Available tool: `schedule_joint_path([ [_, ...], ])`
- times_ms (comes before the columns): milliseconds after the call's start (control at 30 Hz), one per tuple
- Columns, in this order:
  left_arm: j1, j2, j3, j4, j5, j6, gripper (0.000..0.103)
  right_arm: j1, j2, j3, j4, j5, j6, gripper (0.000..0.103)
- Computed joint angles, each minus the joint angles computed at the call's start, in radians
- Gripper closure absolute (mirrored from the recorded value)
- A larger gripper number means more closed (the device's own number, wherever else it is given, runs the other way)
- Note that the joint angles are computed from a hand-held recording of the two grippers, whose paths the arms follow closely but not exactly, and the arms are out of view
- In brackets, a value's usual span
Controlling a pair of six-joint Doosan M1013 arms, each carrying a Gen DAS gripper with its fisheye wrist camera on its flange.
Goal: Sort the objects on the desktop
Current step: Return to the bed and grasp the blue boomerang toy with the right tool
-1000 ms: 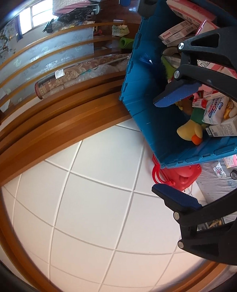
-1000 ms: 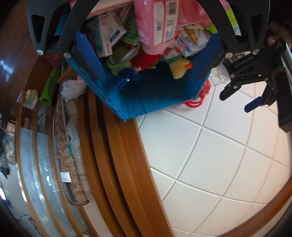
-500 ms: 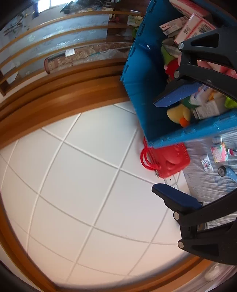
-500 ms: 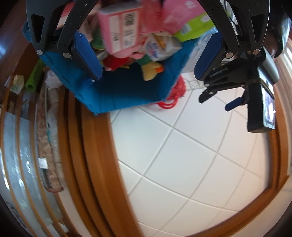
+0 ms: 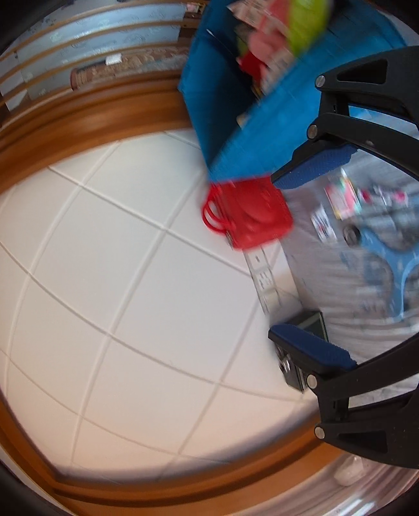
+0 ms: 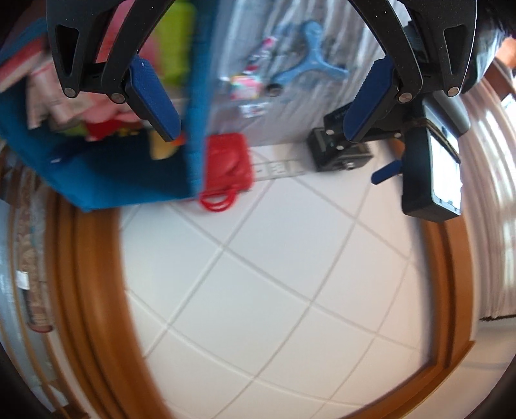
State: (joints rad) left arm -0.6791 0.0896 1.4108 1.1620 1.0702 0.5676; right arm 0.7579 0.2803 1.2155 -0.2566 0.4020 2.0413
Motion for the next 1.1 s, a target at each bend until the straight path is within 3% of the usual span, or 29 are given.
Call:
schedule_joint_path([
  [200,0.096,-0.081,0.139,-0.015,-0.003,0.012,0.017,0.075,0.128,-0.101,-0.018,0.076,0.011,0.000],
  [300,0.166,-0.111,0.198,-0.073,-0.008,0.007,0.017,0.087,0.210,-0.158,0.097,0.157,-0.100,0.000],
  [400,0.218,-0.135,0.253,-0.097,0.001,-0.003,0.017,0.083,0.300,-0.217,0.295,0.244,-0.283,0.000],
  [467,0.247,-0.138,0.268,-0.120,0.001,-0.006,0.017,0.073,0.378,-0.287,0.447,0.336,-0.419,0.001],
  [600,0.303,-0.135,0.284,-0.175,-0.019,0.009,0.017,0.075,0.550,-0.491,0.462,0.552,-0.443,0.017],
  [667,0.327,-0.130,0.285,-0.207,-0.039,0.005,0.017,0.078,0.626,-0.595,0.450,0.654,-0.435,0.017],
  [767,0.368,-0.112,0.289,-0.267,-0.075,0.030,0.017,0.082,0.724,-0.735,0.430,0.750,-0.442,0.025],
  [833,0.385,-0.106,0.299,-0.289,-0.091,0.041,0.017,0.085,0.790,-0.840,0.408,0.833,-0.449,0.037],
  [1000,0.431,-0.067,0.297,-0.358,-0.151,0.079,0.017,0.098,0.810,-0.873,0.331,0.831,-0.499,0.052],
  [1067,0.445,-0.046,0.293,-0.392,-0.193,0.127,0.017,0.108,0.810,-0.869,0.290,0.813,-0.526,0.053],
  [1100,0.450,-0.028,0.287,-0.411,-0.215,0.163,0.017,0.113,0.809,-0.861,0.268,0.795,-0.543,0.059],
])
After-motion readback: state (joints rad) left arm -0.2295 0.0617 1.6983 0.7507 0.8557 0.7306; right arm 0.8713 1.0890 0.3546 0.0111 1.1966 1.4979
